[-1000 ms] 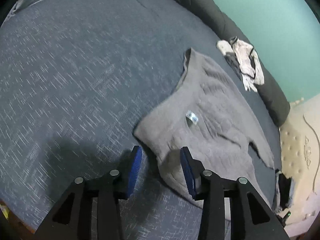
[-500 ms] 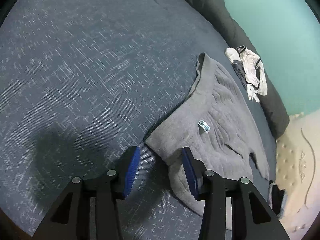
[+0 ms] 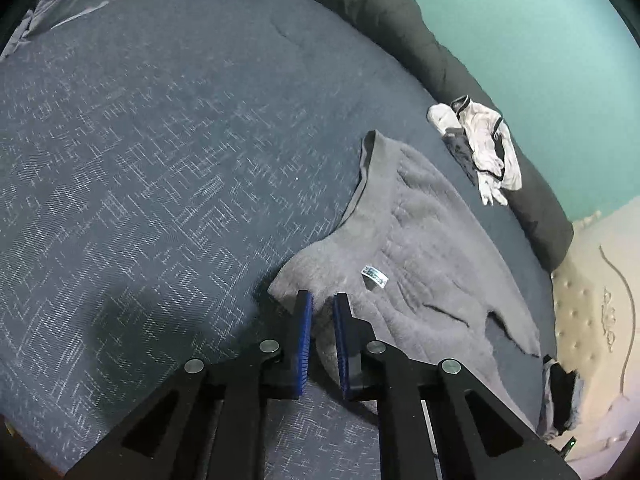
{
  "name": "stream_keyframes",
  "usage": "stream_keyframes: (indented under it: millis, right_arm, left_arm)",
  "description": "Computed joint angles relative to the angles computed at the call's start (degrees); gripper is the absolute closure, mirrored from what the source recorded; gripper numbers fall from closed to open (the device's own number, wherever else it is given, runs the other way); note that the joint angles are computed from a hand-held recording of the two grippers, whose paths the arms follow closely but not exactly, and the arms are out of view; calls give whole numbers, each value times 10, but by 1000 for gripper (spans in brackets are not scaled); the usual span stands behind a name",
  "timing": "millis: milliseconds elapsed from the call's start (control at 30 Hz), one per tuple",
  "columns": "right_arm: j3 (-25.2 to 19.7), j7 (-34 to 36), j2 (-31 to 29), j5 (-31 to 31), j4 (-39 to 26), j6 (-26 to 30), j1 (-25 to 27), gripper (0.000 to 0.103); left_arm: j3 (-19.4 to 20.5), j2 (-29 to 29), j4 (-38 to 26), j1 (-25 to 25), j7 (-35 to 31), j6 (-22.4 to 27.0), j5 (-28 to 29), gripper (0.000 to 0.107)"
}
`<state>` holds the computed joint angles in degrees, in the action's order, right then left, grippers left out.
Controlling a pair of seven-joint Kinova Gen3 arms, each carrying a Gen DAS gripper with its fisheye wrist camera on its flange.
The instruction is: Fold clothes
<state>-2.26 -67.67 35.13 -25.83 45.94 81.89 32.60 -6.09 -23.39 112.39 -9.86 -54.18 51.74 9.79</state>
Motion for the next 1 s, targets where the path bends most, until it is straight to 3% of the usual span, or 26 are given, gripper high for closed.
stream_keyframes:
  millis: [333,433,500,633,800,900,1000]
  right_arm:
    - [1,3,-3,-2,14,-4,4,99]
    - [2,-1,0,-2,10,-2,2,99]
    - [3,-5,0,1,10,-3,0,99]
    - [5,-6,-1,7,14,-4,-4,99]
    - [4,-5,0,6,9,-4,-1,99]
    - [5,-8,-5,6,13,-16,0,99]
    - [3,-18,0,-5,-2,-14,9,99]
  left_arm:
    - [-21,-9,28,-4,0,12,24,94]
    - [-32,-8,33,6,-17,10,39,84]
    - [-38,-4,37,11,-29,4,52,70]
    - [-47,15,48,17,-46,-10,83,67]
    - [-36,28,57,12,-52,-27,96,69]
    - [-20,33,48,5,-40,-25,83,89]
    - [-10,31,35,4,-33,-24,70,93]
